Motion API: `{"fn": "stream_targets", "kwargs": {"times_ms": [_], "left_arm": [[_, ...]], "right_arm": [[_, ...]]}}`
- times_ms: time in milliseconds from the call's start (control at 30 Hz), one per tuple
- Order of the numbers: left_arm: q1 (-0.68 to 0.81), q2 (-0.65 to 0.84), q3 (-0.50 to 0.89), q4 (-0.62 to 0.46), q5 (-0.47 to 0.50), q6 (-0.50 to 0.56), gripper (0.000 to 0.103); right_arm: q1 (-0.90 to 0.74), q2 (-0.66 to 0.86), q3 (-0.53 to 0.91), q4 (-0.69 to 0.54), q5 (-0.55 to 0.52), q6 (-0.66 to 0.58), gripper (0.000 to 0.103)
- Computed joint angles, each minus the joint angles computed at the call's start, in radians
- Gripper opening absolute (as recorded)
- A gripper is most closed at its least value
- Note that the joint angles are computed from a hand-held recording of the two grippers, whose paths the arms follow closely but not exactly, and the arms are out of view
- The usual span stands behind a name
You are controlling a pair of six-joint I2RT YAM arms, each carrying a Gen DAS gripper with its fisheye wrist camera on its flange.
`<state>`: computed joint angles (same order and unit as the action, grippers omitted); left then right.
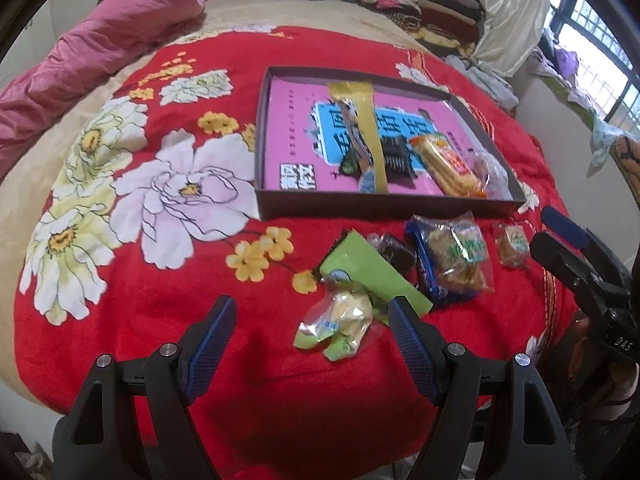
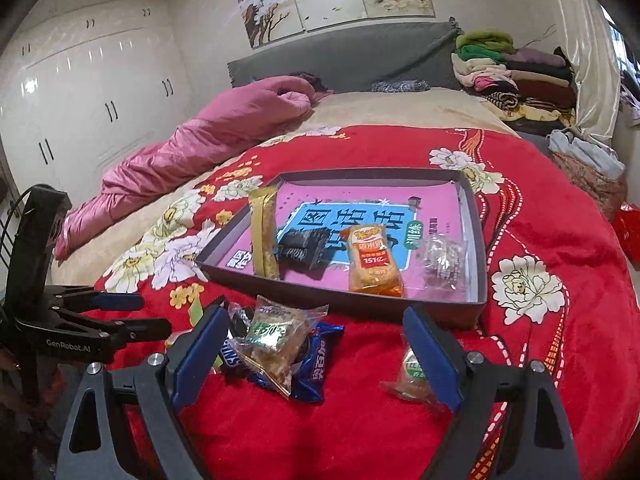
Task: Organize snacks
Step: 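Move both grippers down over the remaining snacks beside the tray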
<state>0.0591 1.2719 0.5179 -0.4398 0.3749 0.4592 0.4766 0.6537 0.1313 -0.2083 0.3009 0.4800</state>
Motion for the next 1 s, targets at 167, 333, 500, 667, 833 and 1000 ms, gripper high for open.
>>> {"fn": "stream_targets", "kwargs": {"times_ms": [167,333,500,667,833,1000], "left_arm": [[-0.017,0.012,-0.018,0.021,-0.010,0.001,0.079],[-0.038,0.024,-0.037,0.044,-0.026,0.001,0.079],[-0.060,0.025,-0.055,0.077,-0.058,0.006,0.079],[-0.081,0.034,-0.070,0.112,-0.079,0.001,0.079],[-0.114,0.071,-0.081,0.154,-0.089,-0.012,0.079],[-0.121,0.121,-0.076,0.186,-0.073,-0.029,0.079]], "right_arm": [[0.026,0.044,0.002,0.027,0.014,0.001,0.089],[0.020,0.067,0.000,0.047,0.001,0.000,0.089],[0.017,0.081,0.000,0.053,-0.002,-0.005,0.089],[0.027,0.161,0.003,0.099,-0.004,-0.003,0.089],[0.033,0.290,0.010,0.196,-0.016,-0.002,0.089],[0.041,0.413,0.027,0.287,-0.001,0.001,0.089]]}}
